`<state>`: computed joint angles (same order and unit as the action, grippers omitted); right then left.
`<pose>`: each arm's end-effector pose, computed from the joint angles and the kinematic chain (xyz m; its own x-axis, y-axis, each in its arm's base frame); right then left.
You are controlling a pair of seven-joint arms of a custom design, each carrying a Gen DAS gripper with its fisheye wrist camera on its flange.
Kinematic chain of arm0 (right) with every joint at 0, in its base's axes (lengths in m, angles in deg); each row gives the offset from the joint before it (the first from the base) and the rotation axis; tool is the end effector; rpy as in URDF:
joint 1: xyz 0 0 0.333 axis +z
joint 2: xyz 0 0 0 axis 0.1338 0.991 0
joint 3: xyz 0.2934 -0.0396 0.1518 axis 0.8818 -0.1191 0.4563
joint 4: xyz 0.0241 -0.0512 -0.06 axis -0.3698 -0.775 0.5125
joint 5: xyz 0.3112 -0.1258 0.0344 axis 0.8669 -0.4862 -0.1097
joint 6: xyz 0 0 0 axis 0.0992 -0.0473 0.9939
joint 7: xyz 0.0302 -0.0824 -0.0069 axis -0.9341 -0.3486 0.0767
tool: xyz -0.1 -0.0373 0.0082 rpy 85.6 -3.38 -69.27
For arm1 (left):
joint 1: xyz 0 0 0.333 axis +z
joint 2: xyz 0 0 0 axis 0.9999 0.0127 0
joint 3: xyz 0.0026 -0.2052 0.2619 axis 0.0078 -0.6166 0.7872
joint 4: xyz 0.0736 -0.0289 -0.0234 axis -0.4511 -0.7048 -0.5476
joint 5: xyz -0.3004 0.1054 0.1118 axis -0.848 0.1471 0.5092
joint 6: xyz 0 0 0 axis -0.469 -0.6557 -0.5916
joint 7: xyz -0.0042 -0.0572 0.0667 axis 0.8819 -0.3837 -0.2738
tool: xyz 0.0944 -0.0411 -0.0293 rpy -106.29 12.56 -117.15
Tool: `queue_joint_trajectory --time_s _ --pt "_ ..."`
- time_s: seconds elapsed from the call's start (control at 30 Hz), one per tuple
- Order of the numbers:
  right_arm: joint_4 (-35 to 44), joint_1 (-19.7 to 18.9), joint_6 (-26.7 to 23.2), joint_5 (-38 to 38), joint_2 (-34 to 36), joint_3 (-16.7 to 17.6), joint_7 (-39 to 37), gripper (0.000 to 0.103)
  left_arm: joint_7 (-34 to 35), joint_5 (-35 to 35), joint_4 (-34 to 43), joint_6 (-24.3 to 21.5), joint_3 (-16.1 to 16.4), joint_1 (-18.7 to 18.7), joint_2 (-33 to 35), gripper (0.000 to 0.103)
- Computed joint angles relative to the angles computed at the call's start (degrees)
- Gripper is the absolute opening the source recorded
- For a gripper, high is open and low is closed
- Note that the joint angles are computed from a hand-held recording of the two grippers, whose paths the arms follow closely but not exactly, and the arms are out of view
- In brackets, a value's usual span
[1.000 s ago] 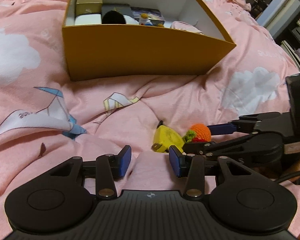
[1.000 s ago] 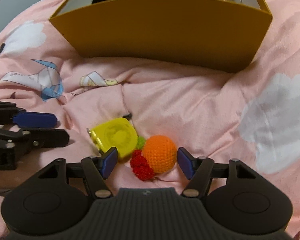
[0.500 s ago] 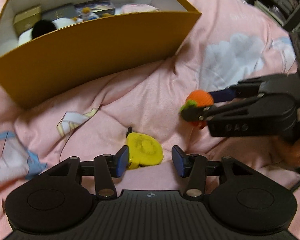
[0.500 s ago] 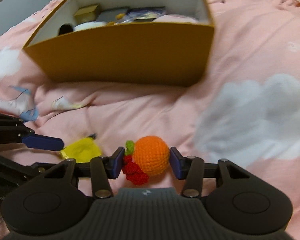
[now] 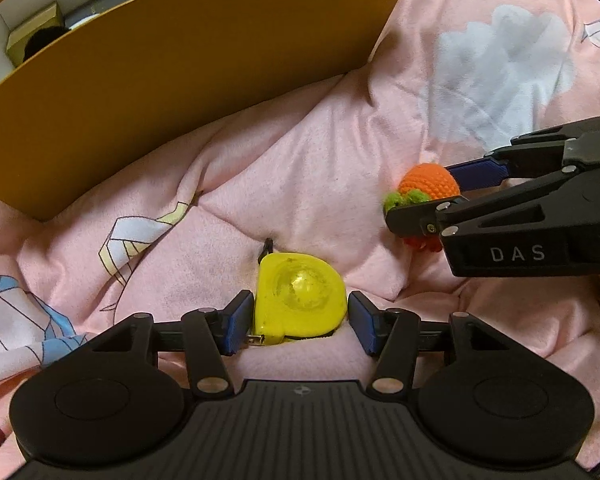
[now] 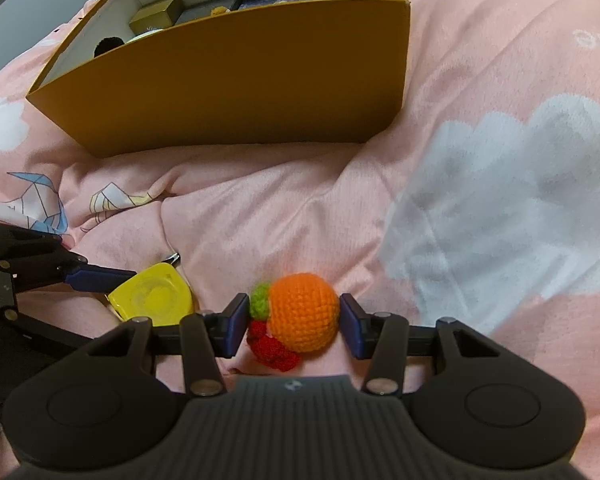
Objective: Organize objects
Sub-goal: 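Grasp the yellow tape measure with the left gripper while the right gripper grasps the crocheted orange toy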
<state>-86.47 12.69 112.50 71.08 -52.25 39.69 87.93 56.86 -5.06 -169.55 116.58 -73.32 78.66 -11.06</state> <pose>0.5465 0.0794 0.4051 -0.0774 -0.9777 -0.1952 -0.9051 0.1510 -0.3976 0.6103 -0.2207 0.3937 -0.7226 -0.6867 0.0788 -0.6779 0.6818 -0.2750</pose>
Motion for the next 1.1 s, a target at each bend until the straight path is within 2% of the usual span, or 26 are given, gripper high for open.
queue_joint_trajectory --time_s 0.3,0.57,0.77,0.9,1.1 --pt "-0.2 -0.1 0.1 0.0 0.0 0.0 -0.3 0.051 0.0 -1.6 0.3 -1.2 -0.1 1.0 0.6 0.058" --pt "-0.2 -0.1 0.1 0.0 0.0 0.0 -0.1 0.051 1.2 -4.6 -2.5 0.7 -0.6 2.6 -1.1 0.058" --pt "-0.3 0.0 0.1 -0.3 -0.2 -0.1 -0.2 0.051 4.8 -13.4 -5.7 2.5 -2.4 6.5 -3.2 0.058" --pt "-1.0 0.3 1.8 -1.1 -1.1 -0.2 -0.2 0.051 6.0 -19.0 -4.6 4.0 -3.5 7.4 -3.7 0.058" --pt "-0.8 -0.3 5.2 1.4 -2.6 1.2 -7.1 0.050 8.1 -25.7 -4.4 8.5 -4.3 7.7 -5.3 0.058"
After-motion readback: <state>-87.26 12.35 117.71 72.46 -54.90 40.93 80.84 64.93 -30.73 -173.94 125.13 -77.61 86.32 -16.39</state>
